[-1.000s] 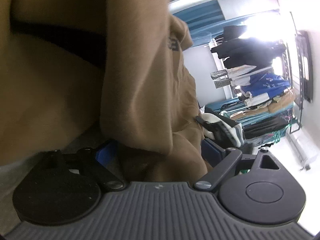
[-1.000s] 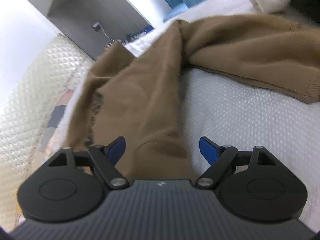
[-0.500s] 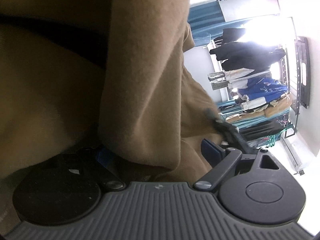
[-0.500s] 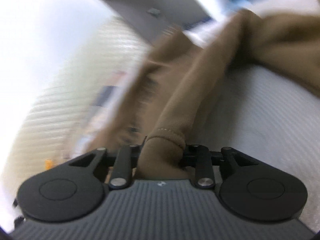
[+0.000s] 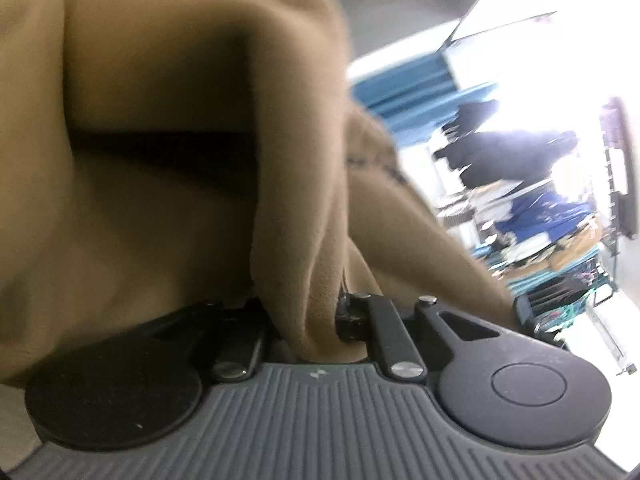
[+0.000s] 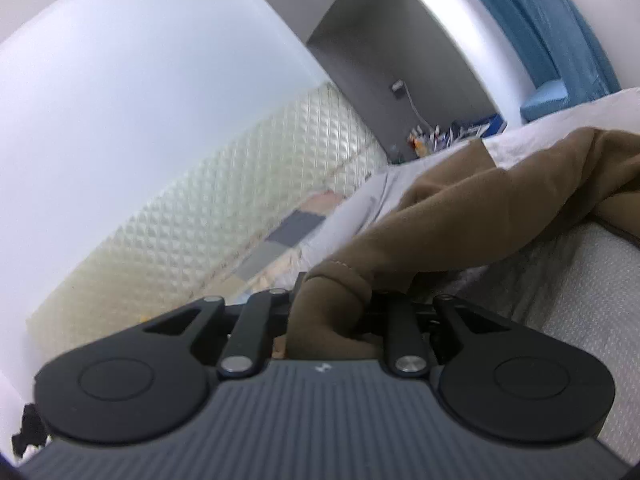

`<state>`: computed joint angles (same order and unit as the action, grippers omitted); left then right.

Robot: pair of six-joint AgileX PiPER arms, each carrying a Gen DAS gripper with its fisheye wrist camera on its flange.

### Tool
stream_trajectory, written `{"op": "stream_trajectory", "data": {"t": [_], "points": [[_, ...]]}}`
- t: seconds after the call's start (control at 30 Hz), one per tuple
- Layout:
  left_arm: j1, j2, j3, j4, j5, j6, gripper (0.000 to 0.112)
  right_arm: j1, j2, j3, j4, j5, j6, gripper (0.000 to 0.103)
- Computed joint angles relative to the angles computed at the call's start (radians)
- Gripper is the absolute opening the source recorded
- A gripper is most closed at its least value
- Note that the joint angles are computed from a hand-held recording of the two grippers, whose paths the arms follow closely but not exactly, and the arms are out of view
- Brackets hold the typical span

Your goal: Fold large clothes

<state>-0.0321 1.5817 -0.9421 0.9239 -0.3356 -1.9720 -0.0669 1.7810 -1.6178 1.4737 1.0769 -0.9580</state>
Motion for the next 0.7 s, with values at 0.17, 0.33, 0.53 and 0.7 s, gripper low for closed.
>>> {"op": "stream_trajectory", "data": {"t": [0.17,0.33,0.53,0.7], "points": [[0.029,-0.117,0.074,-0.187,-0.049,0.203,0.007,-0.047,-0.149,0.184,0.100,0.007,-0.060,0.020],[0.095,-0.251,0.177,-0.332,-0.131,0.320,0.006,-0.072,-0.305,0.343,0.139,0.034,-0.109,0.020],[0.166,-0.279,0.224,-0.286,-0.164,0.188,0.006,-0.043,-0.459,0.493,0.139,0.040,-0.105,0.020],[0.243,-0.267,0.271,-0.149,-0.240,0.054,0.018,-0.039,-0.474,0.519,0.072,0.006,-0.021,0.020]]}}
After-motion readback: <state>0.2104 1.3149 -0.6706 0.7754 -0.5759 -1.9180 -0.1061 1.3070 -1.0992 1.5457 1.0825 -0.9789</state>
